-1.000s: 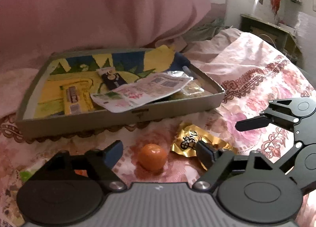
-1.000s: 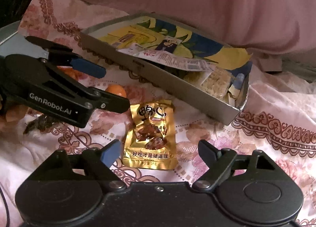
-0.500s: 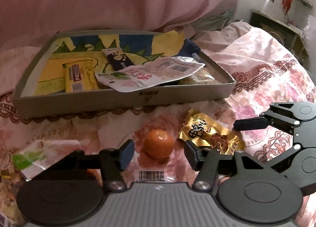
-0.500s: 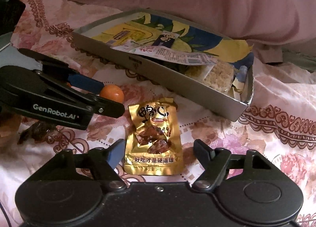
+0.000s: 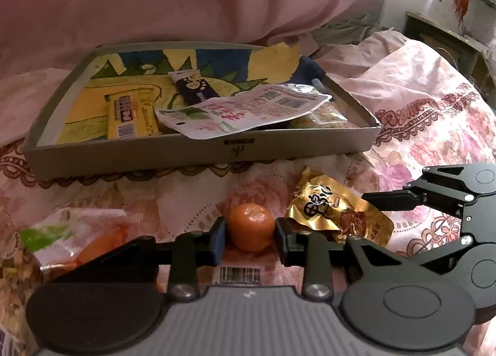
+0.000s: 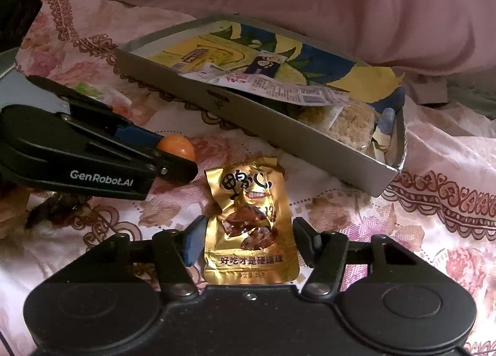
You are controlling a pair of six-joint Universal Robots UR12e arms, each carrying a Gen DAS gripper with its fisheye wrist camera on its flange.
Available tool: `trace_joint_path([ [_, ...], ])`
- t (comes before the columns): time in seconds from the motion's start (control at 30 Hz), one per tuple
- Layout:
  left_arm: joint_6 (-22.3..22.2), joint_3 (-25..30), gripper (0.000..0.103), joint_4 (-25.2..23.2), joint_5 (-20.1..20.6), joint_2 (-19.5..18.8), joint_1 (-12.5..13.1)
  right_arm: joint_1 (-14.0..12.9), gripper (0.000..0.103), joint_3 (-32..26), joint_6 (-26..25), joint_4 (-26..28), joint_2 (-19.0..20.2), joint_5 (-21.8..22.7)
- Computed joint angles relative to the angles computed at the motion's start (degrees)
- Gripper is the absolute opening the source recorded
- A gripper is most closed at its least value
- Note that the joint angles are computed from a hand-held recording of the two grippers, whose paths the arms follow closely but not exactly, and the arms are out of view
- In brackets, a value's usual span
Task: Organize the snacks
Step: 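Grasp the orange tangerine with the left tool while the right tool grasps the gold packet, then carry the tangerine and gold packet over the tray with both tools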
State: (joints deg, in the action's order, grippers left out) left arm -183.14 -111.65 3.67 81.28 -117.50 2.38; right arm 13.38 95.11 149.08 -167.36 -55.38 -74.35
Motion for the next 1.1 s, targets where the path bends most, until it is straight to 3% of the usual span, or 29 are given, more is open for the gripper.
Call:
trace_joint_path([
  [0.2,-1.2,-0.6,0.036,0.1,0.3,0.8,-0.3,0.8,0.047,1.8,-5.1,-3.8,-0.7,-2.1],
  [0.3,-1.7,-1.1,0.036,0.7,0.5,1.3,-0.4,0.7,0.048,1.7,-5.2,-1.1,-1.1,-1.6],
  [0.37,-2.0,-1.4,0.036,1.1,0.6,1.7,-0.4,0.3,0.057,1.3,-3.8,-0.7,-0.9,-0.6],
  [0.5,-2.5,-1.9,0.036,1.8,0.6,2.2,-0.4,-1.0,0.063,-0.2,-0.7,3.0,-0.3,3.4],
  [0.6,-2.4,-1.9,0.036,2.4,0.7,2.2,-0.4,-1.7,0.060,-1.1,1.7,4.8,0.3,6.5],
  [0.7,-2.7,-1.7,0.036,2.4,0.6,2.2,-0.3,-2.1,0.051,-0.7,3.4,3.1,0.4,8.5],
  [0.77,-3.3,-1.9,0.036,2.8,0.2,2.3,-0.1,-1.6,0.047,-0.1,2.7,1.1,0.2,7.0],
  [1.1,-5.2,-3.1,0.036,6.0,0.2,3.9,0.5,0.3,0.046,4.3,-6.1,-9.8,-1.4,-0.9],
])
